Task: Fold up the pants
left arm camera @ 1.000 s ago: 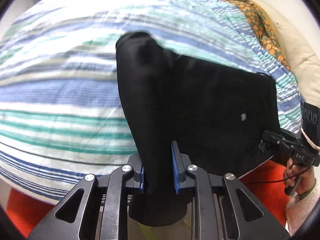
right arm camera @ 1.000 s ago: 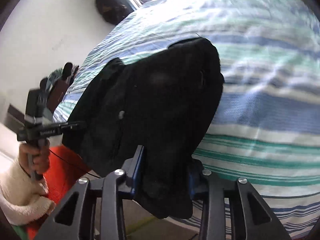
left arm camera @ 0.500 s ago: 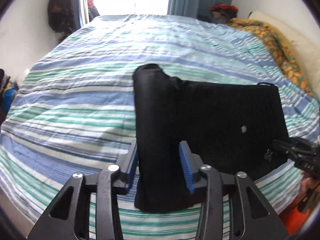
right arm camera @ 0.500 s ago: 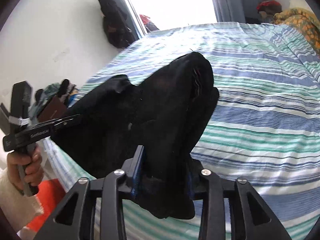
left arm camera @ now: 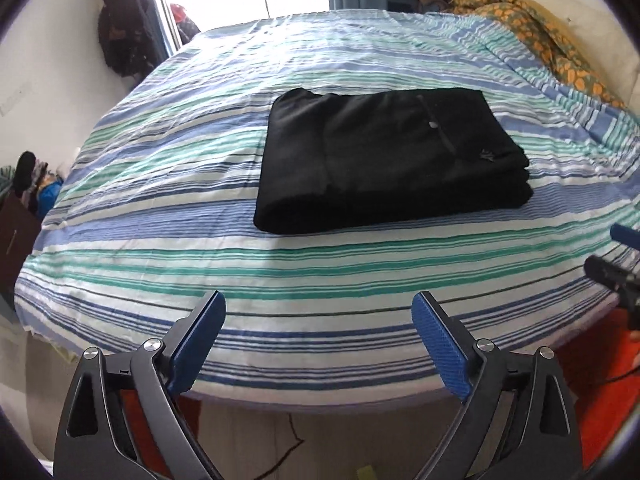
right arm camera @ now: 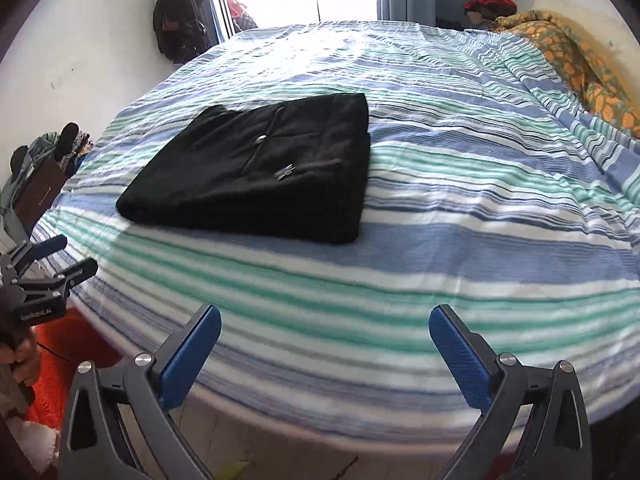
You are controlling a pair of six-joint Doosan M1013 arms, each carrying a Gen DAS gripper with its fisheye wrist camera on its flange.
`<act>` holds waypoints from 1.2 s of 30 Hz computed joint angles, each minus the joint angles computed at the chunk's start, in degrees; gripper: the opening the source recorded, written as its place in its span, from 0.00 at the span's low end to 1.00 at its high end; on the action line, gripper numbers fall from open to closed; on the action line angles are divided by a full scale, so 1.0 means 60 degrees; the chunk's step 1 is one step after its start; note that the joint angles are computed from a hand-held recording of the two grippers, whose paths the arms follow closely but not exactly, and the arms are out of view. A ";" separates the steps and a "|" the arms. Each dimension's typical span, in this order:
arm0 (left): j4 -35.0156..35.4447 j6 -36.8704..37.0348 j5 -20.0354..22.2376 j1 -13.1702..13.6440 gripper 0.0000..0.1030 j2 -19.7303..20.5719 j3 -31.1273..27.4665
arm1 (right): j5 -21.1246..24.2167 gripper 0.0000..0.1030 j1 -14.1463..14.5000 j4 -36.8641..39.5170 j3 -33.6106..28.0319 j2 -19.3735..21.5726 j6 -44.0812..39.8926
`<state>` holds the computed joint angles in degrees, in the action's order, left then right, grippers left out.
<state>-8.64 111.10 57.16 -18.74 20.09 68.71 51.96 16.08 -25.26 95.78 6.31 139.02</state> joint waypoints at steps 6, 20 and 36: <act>-0.1132 -0.0036 0.0406 0.0253 0.96 -0.0357 -0.0013 | 0.0248 1.00 0.0525 -0.0078 -0.0341 -0.0042 -0.0136; 0.2048 -0.1454 -0.1741 -0.0240 0.97 -0.1178 0.1095 | 0.0934 1.00 0.1081 -0.0272 -0.0711 -0.0040 0.0063; 0.0930 -0.0405 0.0580 -0.0077 0.98 -0.0939 0.0415 | 0.2031 1.00 0.1276 -0.0070 -0.1214 0.0093 -0.0167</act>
<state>-3.06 108.67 60.64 -19.20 14.45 71.20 64.15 23.74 -25.67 88.50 6.87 138.02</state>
